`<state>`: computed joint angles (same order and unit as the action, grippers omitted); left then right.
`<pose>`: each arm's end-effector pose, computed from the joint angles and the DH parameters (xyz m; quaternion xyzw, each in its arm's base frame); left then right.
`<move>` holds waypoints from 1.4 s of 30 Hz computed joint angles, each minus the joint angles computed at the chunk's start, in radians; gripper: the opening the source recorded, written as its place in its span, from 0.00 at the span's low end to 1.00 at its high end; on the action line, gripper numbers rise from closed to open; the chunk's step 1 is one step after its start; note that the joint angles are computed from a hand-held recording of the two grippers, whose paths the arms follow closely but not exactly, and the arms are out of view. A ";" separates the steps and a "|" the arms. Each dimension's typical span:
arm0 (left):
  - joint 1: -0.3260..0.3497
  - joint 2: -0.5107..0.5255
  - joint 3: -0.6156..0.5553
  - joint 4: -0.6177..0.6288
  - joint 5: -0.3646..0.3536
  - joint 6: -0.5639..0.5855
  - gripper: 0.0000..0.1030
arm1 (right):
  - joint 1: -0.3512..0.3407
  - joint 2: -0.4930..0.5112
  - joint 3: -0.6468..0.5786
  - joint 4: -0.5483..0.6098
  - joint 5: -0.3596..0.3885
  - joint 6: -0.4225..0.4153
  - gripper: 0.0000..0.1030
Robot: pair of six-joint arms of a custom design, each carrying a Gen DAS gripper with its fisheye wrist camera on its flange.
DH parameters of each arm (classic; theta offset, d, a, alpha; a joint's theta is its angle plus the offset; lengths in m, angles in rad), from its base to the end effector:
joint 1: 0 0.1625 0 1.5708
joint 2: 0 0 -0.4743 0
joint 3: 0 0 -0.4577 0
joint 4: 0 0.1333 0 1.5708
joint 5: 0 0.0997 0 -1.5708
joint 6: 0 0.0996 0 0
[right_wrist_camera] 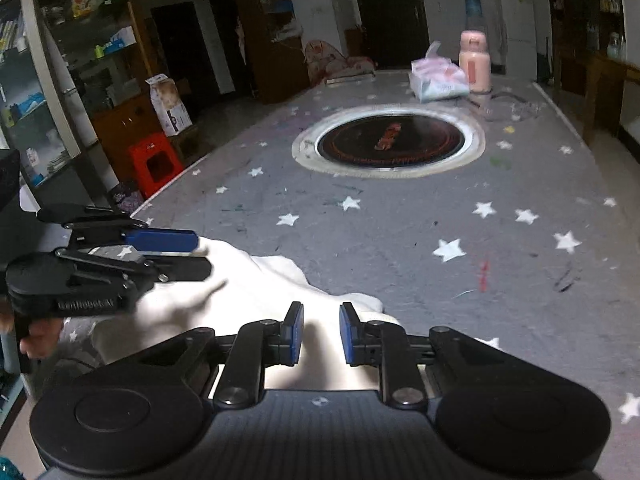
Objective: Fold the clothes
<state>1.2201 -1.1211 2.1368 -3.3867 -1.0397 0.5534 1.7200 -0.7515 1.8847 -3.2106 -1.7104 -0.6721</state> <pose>-0.0262 -0.6064 0.2124 0.2963 0.8441 -0.3495 0.2785 0.2185 -0.6503 0.0339 0.3695 -0.8924 0.2240 0.1298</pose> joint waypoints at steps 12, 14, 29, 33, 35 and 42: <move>0.005 0.025 -0.007 -0.032 0.032 -0.041 0.35 | 0.011 0.040 0.009 -0.066 -0.034 -0.032 0.18; -0.004 0.015 0.015 -0.072 0.061 -0.053 0.36 | 0.010 0.050 0.007 -0.067 -0.036 -0.037 0.18; -0.027 -0.137 0.195 -0.040 0.152 -0.212 0.37 | 0.049 -0.012 0.144 -0.074 0.030 -0.230 0.18; -0.039 -0.142 0.220 -0.027 0.148 -0.238 0.28 | 0.052 -0.008 0.192 -0.096 0.004 -0.333 0.18; -0.055 -0.154 0.238 -0.008 0.163 -0.251 0.27 | 0.047 -0.004 0.216 -0.143 0.010 -0.371 0.18; -0.070 -0.222 0.289 0.049 0.153 -0.308 0.31 | 0.011 -0.086 0.275 -0.115 0.032 -0.292 0.18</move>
<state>1.1498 -1.3436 2.4262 -3.3377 -0.8872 0.2455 1.7307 -0.8378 2.1597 -3.3253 -1.6785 -0.9641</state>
